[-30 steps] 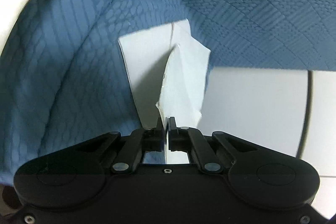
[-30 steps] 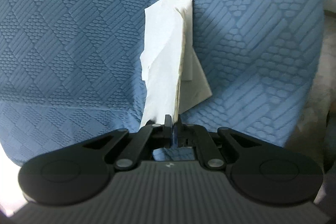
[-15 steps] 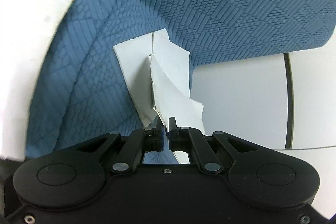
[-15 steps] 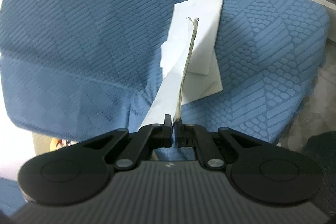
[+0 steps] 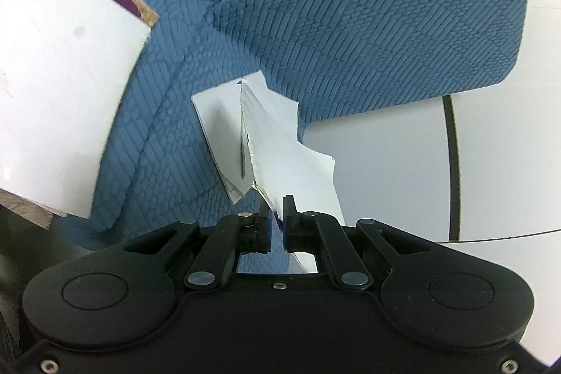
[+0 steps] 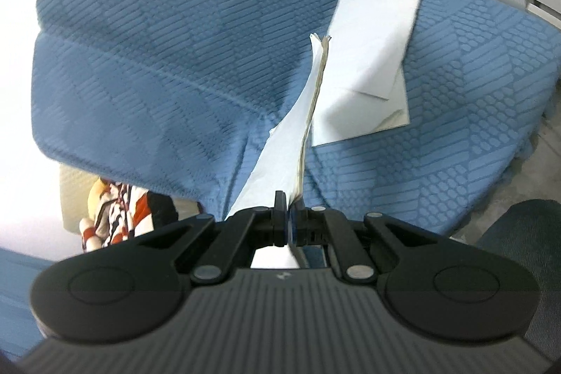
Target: Organize objects
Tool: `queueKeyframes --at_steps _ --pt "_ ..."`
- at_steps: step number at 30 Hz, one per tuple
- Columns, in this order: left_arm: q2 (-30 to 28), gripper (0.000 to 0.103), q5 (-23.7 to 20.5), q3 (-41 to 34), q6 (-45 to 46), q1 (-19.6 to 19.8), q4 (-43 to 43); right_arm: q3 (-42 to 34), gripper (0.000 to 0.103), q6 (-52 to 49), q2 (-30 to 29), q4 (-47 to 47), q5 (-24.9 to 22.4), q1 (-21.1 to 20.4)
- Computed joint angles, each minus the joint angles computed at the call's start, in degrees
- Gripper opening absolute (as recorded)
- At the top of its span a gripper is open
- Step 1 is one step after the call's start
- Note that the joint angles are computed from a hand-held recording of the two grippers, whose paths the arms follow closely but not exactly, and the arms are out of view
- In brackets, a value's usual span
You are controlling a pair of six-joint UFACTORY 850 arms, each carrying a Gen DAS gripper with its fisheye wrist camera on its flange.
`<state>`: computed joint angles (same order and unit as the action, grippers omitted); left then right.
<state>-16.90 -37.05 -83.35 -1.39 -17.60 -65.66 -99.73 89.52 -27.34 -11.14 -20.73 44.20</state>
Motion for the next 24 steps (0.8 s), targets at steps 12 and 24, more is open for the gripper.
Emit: queueKeyframes --at_steps 12,24 --pt "5.3 0.006 -1.7 0.9 -2.8 3.9 4.6 -12.8 0.006 -9.7 -5.8 5.4 -4.9 1.7" --pt "8.8 0.007 -3.3 1.6 -2.2 9.4 5.5 -30.1 0.006 -17.3 -15.4 9.8 -10.0 3.3"
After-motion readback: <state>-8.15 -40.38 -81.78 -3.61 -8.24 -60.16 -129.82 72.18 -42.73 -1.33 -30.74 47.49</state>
